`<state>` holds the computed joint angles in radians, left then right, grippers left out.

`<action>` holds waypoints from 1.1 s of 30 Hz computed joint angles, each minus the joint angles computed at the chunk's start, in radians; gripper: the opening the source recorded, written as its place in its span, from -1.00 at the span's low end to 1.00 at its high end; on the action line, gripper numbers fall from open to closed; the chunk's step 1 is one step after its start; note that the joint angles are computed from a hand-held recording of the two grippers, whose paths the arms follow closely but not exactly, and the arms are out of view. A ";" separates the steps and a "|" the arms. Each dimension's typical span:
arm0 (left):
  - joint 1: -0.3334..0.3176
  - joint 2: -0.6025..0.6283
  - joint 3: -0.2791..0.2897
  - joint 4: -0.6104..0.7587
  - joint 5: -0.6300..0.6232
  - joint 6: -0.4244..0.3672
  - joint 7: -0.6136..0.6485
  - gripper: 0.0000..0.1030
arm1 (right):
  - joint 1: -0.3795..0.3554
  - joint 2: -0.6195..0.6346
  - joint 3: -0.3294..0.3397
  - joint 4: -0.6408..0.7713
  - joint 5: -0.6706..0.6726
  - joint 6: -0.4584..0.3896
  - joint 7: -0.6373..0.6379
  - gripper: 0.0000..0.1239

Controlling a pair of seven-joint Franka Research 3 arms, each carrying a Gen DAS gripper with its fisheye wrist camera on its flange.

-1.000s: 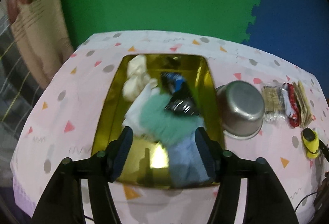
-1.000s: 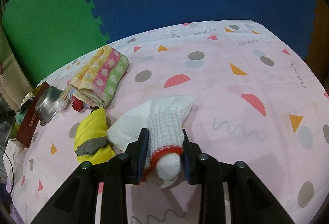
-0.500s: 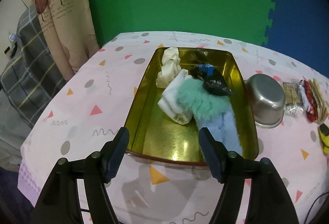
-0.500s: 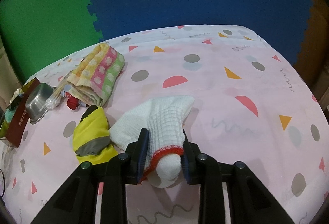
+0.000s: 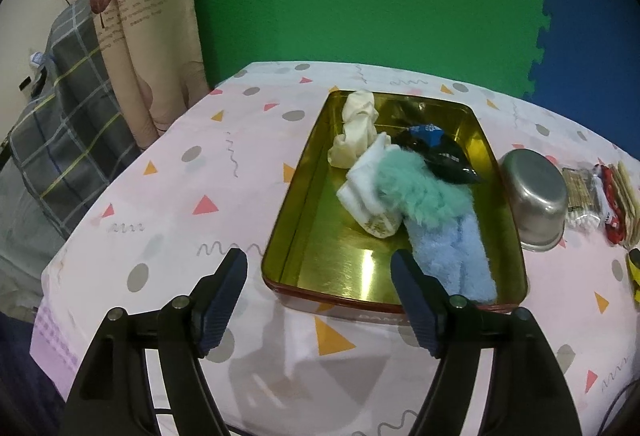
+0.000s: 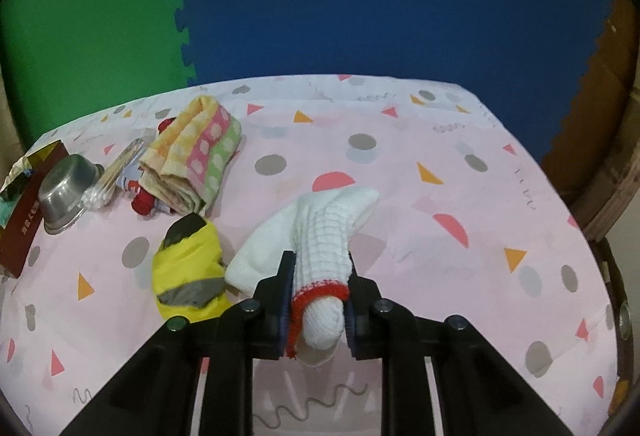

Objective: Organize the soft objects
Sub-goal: 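Carry the white knit glove into the gold tin and open the right gripper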

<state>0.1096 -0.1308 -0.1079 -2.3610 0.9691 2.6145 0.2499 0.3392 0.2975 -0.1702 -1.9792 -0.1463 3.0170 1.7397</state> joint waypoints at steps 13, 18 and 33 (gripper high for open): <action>0.009 -0.013 0.002 -0.011 0.006 0.013 -0.025 0.49 | 0.034 -0.036 -0.011 0.024 -0.082 0.012 0.084 -0.67; 0.016 -0.020 0.004 -0.018 -0.006 0.015 -0.033 0.50 | -0.043 -0.048 0.131 0.046 0.060 0.001 -0.059 -0.66; 0.044 -0.041 0.005 -0.036 -0.006 0.011 -0.098 0.58 | -0.046 0.071 0.392 0.259 0.501 -0.146 -0.547 -0.67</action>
<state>0.1534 -0.1722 -0.1025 -2.3965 0.9631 2.6256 0.1519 0.2933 0.3683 0.2222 -1.7197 0.3545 2.8713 1.1928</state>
